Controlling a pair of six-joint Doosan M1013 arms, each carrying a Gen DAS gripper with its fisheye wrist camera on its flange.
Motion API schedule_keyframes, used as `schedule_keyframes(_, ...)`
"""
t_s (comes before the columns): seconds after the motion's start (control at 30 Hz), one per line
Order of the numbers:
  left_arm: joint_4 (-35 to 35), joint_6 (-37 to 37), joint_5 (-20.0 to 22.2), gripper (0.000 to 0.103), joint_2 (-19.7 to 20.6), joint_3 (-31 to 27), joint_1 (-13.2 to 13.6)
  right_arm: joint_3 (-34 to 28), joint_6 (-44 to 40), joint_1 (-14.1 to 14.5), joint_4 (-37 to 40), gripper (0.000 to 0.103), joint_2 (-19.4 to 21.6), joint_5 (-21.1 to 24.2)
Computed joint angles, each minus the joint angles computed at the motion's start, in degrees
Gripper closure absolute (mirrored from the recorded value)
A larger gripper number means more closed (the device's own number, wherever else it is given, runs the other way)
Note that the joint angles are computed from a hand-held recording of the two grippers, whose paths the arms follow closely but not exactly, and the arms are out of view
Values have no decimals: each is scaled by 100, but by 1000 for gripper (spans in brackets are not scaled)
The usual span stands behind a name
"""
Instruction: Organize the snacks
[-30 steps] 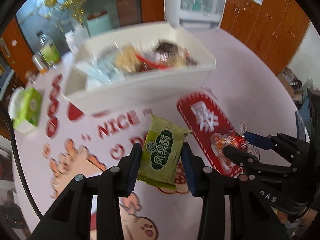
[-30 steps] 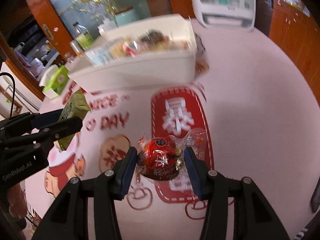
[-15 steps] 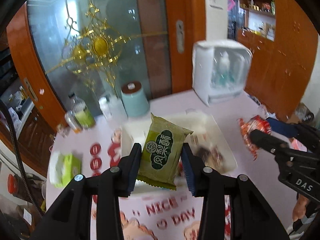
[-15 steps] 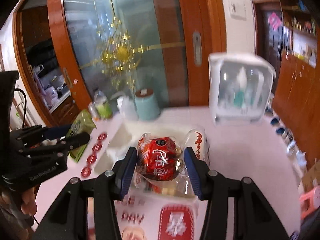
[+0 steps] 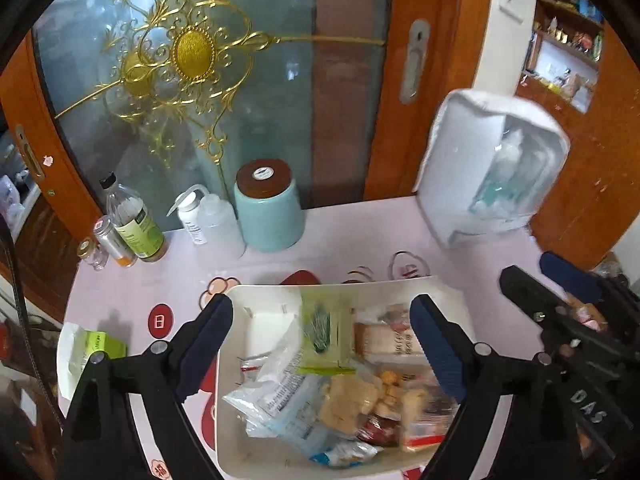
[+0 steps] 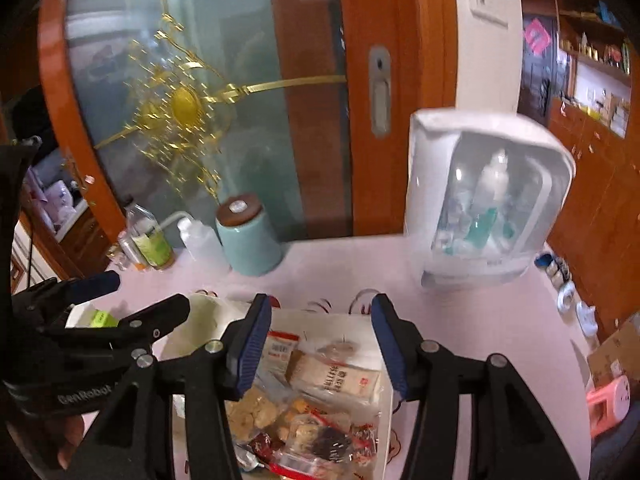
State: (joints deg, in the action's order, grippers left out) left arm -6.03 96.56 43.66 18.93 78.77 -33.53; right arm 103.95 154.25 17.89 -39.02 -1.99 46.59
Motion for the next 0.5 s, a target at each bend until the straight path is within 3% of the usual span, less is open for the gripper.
schedule_keyframes(0.2, 206, -17, 178, 13, 115, 59, -78, 101, -58, 54, 55, 49, 11, 122)
schedule_keyframes(0.5, 202, -44, 161, 13, -161, 369, -105, 68, -500, 111, 417, 49, -83, 361)
